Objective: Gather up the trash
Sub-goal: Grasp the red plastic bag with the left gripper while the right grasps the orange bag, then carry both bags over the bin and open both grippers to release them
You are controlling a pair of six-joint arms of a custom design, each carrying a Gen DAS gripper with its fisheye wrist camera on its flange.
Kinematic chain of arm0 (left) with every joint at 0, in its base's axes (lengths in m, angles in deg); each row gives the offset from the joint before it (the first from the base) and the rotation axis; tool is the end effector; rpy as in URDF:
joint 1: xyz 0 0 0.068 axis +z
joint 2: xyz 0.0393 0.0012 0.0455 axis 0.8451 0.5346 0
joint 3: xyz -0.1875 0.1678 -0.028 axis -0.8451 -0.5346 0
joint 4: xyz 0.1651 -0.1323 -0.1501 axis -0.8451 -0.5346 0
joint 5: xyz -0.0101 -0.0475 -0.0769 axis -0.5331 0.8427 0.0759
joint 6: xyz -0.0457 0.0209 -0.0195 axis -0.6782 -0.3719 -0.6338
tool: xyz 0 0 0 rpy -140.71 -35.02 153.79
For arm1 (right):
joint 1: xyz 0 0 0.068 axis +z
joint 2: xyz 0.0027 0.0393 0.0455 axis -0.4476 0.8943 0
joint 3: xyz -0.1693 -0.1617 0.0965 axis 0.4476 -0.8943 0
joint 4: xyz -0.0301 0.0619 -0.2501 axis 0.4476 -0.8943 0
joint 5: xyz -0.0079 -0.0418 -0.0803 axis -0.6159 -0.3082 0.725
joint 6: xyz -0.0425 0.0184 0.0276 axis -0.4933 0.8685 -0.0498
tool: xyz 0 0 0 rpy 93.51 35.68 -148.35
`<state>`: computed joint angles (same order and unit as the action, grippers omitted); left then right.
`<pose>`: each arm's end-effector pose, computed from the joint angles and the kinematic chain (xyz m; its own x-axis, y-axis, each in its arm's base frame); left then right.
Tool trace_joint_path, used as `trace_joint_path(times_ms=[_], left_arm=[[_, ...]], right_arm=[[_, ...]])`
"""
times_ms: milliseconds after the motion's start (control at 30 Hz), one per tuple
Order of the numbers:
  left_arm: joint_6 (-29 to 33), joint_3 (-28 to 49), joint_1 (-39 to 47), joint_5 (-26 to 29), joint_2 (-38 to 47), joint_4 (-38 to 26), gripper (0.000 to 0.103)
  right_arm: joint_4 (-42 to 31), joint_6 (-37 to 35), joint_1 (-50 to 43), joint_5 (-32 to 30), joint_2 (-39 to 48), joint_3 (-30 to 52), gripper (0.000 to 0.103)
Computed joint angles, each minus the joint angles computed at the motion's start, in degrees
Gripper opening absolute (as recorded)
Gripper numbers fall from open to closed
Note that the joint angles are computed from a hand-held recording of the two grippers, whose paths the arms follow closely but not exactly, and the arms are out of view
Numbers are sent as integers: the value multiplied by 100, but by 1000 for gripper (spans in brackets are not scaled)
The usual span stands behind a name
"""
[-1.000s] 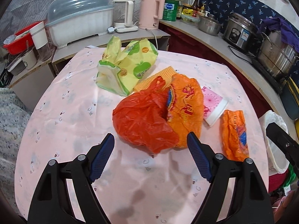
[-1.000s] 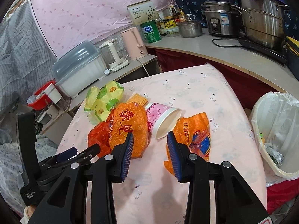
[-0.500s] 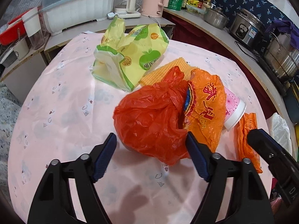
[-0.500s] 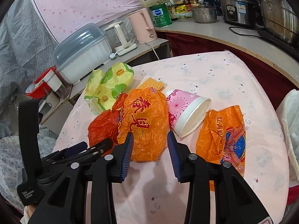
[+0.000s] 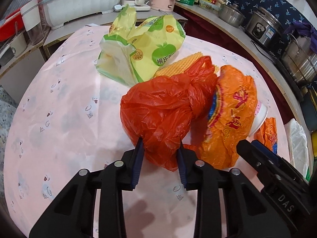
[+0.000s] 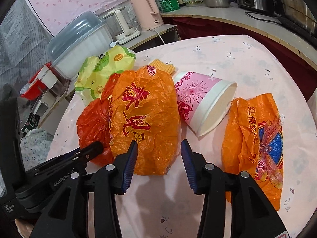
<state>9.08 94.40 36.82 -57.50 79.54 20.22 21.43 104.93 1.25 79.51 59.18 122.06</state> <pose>0.2223 -0.0801 0.1587 -0.8340 -0.2636 -0.4847 -0.1923 0.9623 -0.1924 0.2442 0.1335 0.1554 -0.8463 -0.0140 -0.5324 -0.2147 0.9238 0.3169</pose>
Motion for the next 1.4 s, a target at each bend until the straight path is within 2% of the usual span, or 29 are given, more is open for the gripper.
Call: trace_joint_path(times_ms=[267, 600, 667, 733, 800, 833, 1067, 1400], left_arm=[[-2, -121, 51, 131, 88, 133, 28], [-50, -228, -20, 70, 221, 319, 26], [-77, -239, -25, 55, 228, 347, 26], [-84, -248, -51, 14, 226, 345, 25], [-134, -229, -97, 3, 217, 301, 23], [-145, -224, -97, 28, 200, 278, 21], [-297, -234, -238, -14, -177, -29, 15], [-623, 169, -889, -600, -787, -761, 12]], right_arm=[[274, 106, 119, -27, 529, 10, 45], [440, 3, 297, 202, 563, -38, 48], [440, -52, 367, 248, 586, -20, 40], [411, -87, 466, 302, 651, 30, 24], [385, -163, 561, 421, 647, 40, 20], [352, -184, 595, 425, 637, 44, 12], [291, -183, 631, 525, 64, -217, 10], [-276, -279, 106, 448, -1605, -577, 9]])
